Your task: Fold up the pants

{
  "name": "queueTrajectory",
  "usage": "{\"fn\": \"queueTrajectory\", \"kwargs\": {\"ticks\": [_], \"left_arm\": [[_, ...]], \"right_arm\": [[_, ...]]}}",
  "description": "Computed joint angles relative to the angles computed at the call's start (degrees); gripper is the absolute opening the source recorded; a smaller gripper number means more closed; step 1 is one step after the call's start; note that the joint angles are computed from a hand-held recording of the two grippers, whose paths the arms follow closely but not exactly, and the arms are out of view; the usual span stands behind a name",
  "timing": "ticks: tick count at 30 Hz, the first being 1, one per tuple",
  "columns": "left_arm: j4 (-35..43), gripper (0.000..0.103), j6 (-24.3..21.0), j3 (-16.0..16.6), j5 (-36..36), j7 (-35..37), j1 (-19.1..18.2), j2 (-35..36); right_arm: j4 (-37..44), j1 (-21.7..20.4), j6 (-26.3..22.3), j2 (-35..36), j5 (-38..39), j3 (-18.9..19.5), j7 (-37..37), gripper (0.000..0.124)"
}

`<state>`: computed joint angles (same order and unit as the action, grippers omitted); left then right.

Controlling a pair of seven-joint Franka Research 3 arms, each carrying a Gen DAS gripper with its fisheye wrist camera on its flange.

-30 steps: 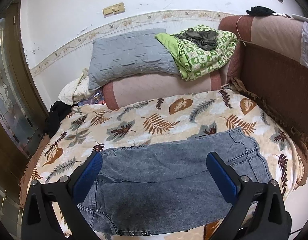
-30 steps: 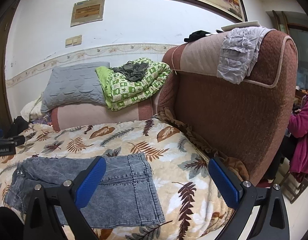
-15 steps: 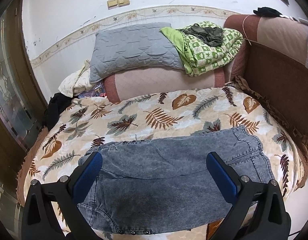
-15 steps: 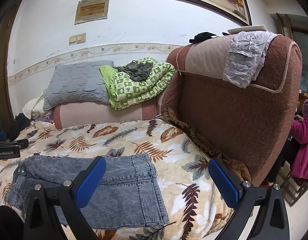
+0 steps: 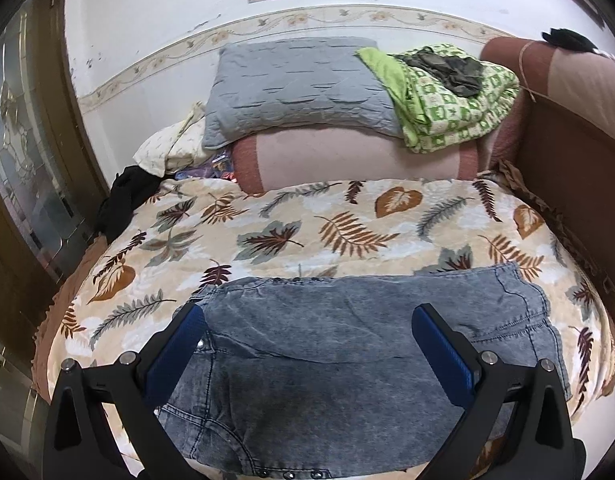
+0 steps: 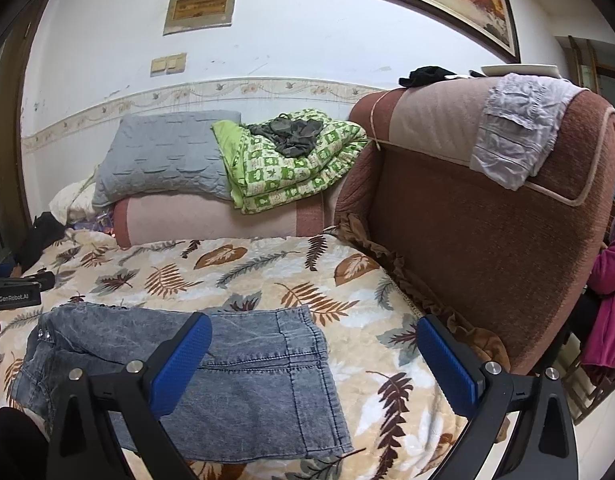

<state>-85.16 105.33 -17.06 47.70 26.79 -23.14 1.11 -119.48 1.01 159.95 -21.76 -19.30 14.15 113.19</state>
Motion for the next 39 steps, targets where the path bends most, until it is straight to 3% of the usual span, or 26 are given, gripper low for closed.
{"fn": "queueTrajectory", "kwargs": {"ticks": [7, 13, 15, 23, 27, 33, 39], "left_arm": [[-3.7, 0.103, 1.2, 1.2, -1.1, -1.0, 2.5, -2.2], [-8.8, 0.103, 0.1, 2.0, -1.1, -0.1, 6.0, -5.9], [-11.2, 0.103, -0.9, 2.3, -1.1, 0.3, 7.4, -7.8], [-19.6, 0.103, -6.1, 4.0, -1.7, 0.9, 14.5, -13.8], [-22.2, 0.103, -3.5, 5.8, -4.2, 0.2, 17.3, -15.1], [-20.7, 0.103, 3.2, 8.0, -9.0, 4.2, 20.1, -10.6], [-12.4, 0.103, 4.7, 10.7, -19.3, 11.6, 22.4, -0.4]], "right_arm": [[4.4, 2.6, -2.2, 5.0, -1.0, 0.2, -0.4, 0.103], [9.1, 7.1, -3.7, 12.0, 1.8, -3.3, -2.8, 0.103], [11.7, 7.7, -5.3, 14.8, 1.4, -4.4, -1.4, 0.103], [25.6, 12.6, -14.6, 27.6, 11.1, -10.3, -0.6, 0.103], [30.2, 14.6, -17.6, 31.7, 14.2, -11.3, -3.7, 0.103], [38.1, 15.6, -22.3, 37.9, 17.9, -12.7, -7.1, 0.103], [45.7, 13.2, -26.8, 43.4, 22.8, -13.9, -9.8, 0.103]]}}
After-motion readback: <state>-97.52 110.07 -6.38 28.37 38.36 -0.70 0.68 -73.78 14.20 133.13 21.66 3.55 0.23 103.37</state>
